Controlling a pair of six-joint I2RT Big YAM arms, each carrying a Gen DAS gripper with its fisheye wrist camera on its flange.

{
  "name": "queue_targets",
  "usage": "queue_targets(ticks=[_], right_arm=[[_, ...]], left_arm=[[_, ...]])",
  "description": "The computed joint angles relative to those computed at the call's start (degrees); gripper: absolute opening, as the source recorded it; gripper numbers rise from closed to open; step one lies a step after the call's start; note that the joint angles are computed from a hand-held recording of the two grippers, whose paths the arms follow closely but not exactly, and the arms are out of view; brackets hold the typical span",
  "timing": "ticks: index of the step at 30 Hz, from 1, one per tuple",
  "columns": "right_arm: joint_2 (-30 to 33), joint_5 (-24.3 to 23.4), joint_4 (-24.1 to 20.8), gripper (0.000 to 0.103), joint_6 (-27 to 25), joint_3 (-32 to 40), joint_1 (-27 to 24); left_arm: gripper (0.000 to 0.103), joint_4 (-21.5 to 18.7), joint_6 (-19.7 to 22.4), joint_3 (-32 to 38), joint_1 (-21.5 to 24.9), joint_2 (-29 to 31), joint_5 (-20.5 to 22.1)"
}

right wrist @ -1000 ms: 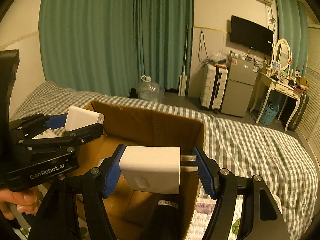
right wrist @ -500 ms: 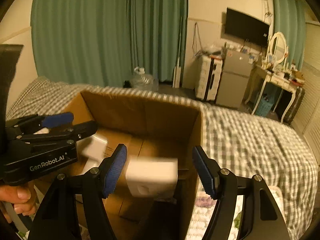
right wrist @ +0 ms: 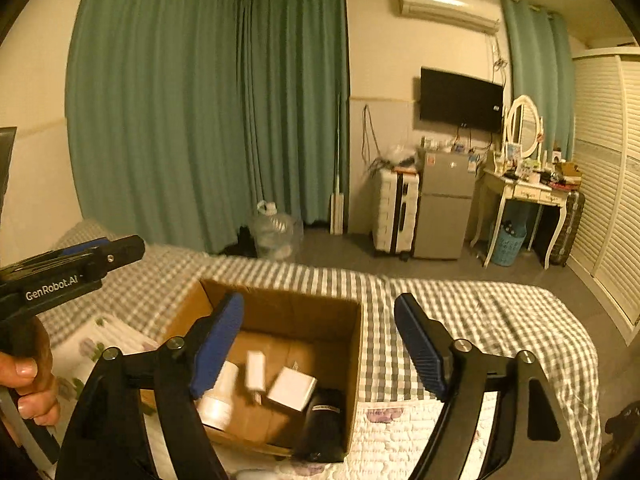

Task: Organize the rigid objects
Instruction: 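Lift both open tools away from the box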

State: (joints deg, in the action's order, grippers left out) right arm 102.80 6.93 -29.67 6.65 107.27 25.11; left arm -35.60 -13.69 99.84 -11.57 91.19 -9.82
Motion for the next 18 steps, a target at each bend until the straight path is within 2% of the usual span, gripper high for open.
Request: queue_targets(ticks=[5,8,12,18], right_arm=[[-5.6,2.3,0.9,0.086,-0.2,-2.7,1.0],[-9.2,3.8,1.5,0.096,-0.8,-4.3,1.8],[-12.7,5.7,1.3,0.103,-1.6,-5.4,2.6],[-17.3,8.4,0.3,0.103,-2.9,-7.7,4.2]], left_arm=[[0.061,0.0,1.8,-1.5,-1.4,-5.0,-1.8],[0.063,0.3,3.2,-2.6,-2.7,-7.9,-3.3],[0.063,0.1,4.7,-3.8,-4.2,-10.8,-6.0],[0.063,-0.3,4.4,-6.9,-5.5,-15.1,-6.3]])
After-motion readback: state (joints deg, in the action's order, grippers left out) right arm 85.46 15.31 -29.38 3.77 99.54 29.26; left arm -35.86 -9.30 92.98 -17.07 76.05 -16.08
